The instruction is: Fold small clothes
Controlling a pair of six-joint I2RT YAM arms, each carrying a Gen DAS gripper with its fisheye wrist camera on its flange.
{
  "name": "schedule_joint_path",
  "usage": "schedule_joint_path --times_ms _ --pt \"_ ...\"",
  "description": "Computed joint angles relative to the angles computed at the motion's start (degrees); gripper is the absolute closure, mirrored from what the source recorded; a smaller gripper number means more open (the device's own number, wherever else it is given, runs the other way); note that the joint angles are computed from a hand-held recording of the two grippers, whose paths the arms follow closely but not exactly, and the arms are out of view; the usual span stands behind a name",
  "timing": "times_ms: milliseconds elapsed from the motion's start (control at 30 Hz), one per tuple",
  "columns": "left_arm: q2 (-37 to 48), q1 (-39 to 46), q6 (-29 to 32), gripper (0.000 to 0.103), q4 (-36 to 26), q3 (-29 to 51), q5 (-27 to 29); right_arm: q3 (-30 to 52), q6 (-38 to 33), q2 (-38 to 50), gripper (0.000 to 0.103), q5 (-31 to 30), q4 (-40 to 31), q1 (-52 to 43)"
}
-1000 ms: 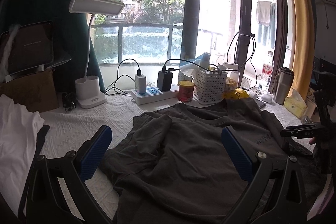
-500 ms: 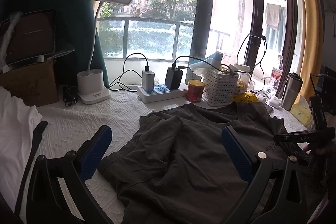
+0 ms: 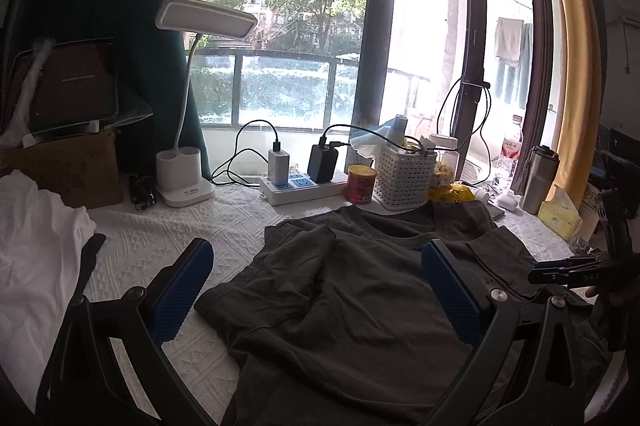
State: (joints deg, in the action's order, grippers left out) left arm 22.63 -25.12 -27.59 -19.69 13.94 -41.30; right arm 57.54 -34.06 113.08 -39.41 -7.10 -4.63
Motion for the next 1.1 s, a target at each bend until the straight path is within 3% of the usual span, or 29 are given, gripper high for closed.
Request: schedule_joint_path --times_ms 300,533,667,800,967,1100 --pt "0.53 -10.93 -8.96 0.001 -8.49 2.19 -9.92 -3.62 -5.45 1.30 0.045 -1.96 -2.32 -4.80" --pt "-0.15 -18.21 -16.20 0.001 -17.18 4.14 -16.55 -9.32 -9.26 -2.97 0.045 -3.19 -2.21 -4.36" --pt "-3.44 -16.65 -14.98 0.001 -19.08 3.73 -15.27 -11.57 -8.76 -5.85 0.045 -3.75 -0.69 -5.22" --pt "-9.13 -7.27 -6.87 0.001 -17.38 2.31 -7.63 -13.71 -5.53 -8.50 0.045 -2.63 3.75 -4.92" --pt "-11.81 15.80 7.36 0.001 -10.41 -0.01 13.14 -14.43 -1.30 -9.33 0.045 -0.31 8.77 -3.49" --pt "-7.58 34.24 14.71 0.001 -2.30 -2.44 31.53 -13.67 0.90 -8.17 0.045 1.49 10.77 -1.88"
